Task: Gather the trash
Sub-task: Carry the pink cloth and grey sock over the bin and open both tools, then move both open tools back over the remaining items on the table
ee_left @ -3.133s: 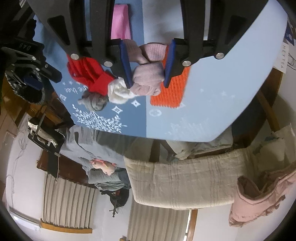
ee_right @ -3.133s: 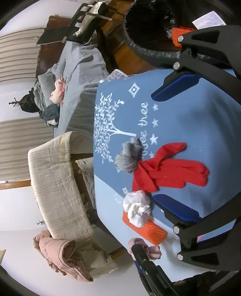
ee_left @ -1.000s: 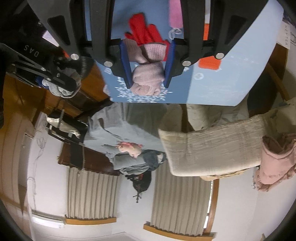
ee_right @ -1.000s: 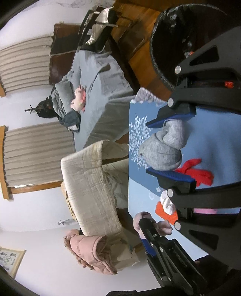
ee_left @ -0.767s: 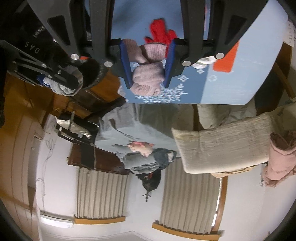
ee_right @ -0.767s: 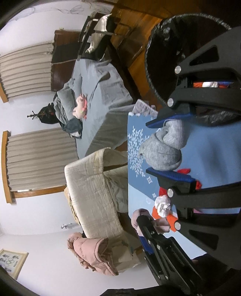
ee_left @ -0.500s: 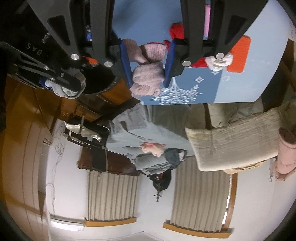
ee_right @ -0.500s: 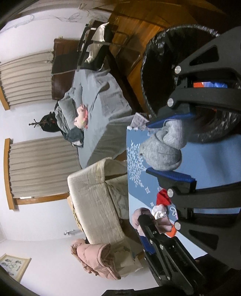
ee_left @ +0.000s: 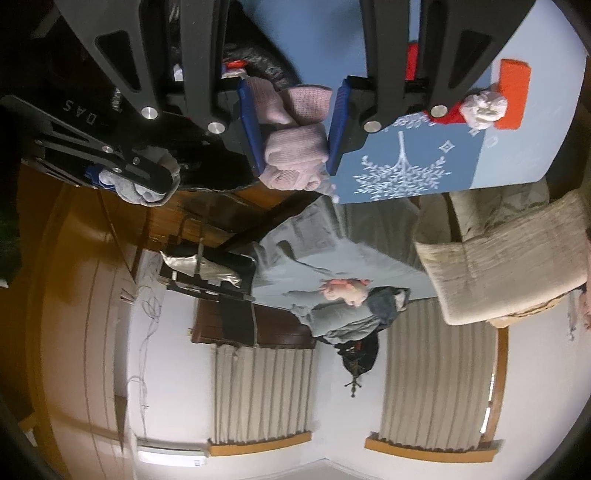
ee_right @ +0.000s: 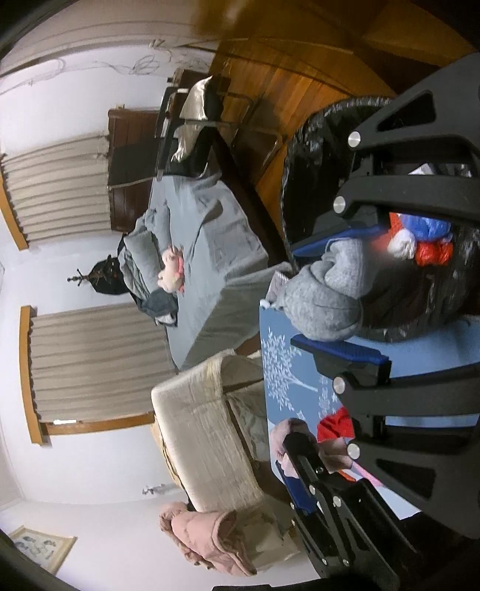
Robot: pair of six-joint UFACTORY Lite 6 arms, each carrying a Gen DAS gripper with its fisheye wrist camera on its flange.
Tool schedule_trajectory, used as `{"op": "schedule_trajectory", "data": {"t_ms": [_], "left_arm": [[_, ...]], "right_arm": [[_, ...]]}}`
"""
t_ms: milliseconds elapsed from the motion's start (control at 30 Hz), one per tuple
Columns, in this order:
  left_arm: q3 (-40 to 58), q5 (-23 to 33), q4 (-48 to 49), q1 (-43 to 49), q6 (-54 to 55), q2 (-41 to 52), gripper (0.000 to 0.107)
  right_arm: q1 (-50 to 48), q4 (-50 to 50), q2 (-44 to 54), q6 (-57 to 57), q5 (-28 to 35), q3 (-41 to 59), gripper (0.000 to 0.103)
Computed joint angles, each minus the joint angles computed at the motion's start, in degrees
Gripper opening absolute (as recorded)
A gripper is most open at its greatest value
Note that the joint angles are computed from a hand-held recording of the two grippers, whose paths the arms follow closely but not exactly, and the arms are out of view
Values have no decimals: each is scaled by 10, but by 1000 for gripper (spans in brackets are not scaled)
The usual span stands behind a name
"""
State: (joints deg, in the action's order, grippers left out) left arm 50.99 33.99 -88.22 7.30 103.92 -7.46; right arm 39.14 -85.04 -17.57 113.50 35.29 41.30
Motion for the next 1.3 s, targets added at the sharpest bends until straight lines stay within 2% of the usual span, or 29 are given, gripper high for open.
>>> {"op": "schedule_trajectory", "data": {"t_ms": [200, 600, 1300], "left_arm": [[-10, -27, -27, -61, 9, -13, 34], [-1, -66, -85, -147, 48, 15, 34], [90, -116, -182, -245, 122, 145, 34]], "right_arm": [[-36, 13, -64, -25, -2, -49, 42], [-115, 16, -119, -62, -40, -105, 42], [-272, -89, -82, -24, -141, -113, 43]]}}
